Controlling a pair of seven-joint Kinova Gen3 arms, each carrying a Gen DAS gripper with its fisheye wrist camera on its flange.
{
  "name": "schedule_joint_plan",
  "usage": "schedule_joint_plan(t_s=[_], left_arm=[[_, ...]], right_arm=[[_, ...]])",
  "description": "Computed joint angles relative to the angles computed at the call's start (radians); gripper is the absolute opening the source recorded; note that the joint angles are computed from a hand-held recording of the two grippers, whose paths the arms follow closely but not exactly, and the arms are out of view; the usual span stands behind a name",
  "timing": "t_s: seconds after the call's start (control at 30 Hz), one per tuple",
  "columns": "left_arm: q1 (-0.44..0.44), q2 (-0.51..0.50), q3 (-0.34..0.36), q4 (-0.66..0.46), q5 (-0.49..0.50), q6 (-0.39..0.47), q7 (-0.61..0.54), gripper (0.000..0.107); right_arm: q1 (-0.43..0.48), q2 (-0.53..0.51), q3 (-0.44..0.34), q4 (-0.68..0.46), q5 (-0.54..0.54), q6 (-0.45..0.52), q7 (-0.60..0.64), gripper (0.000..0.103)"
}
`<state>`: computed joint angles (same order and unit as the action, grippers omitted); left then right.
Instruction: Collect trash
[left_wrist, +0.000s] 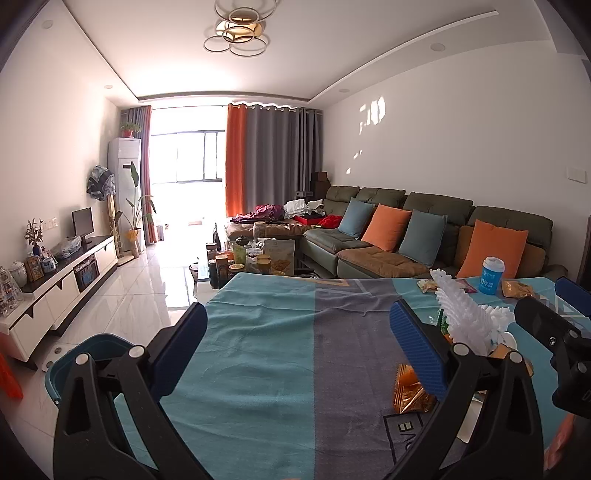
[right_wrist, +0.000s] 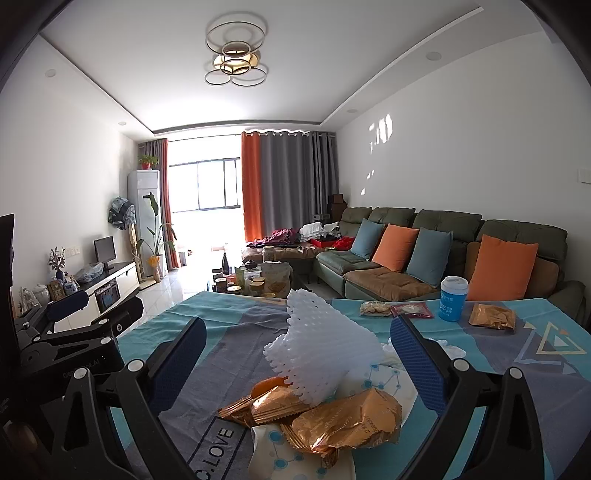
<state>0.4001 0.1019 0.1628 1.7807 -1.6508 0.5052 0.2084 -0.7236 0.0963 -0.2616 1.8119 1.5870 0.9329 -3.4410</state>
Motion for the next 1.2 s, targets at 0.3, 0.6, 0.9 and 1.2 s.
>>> schedule_joint_plan(t_s=[0.3,0.6,0.9,1.2], left_arm=[[0.001,0.000,0.000,-0.004,0.001,0.004,-0.001,0.097],[0.000,-0.001,0.001,-0.003,-0.004,0.002,0.006,0.097],[-0.002,-0.002,0.001,-0.001,-0.006,0.001,0.008,0.097],[-0.006,-0.002,0.000,0.002,-0.007,-0.006,0.014,0.097]], right_arm=[[0.002,0.001,0.001,-0.002,0.003,-0.003,0.001,0.096],[0.001,0.001,0.000,0.000,0.003,-0.002,-0.001,0.096],[0.001,0.002,0.001,-0.001,0.004,-0.002,0.000,0.096],[0.001,0.001,0.000,0.001,0.004,-0.001,-0.002,0.096]])
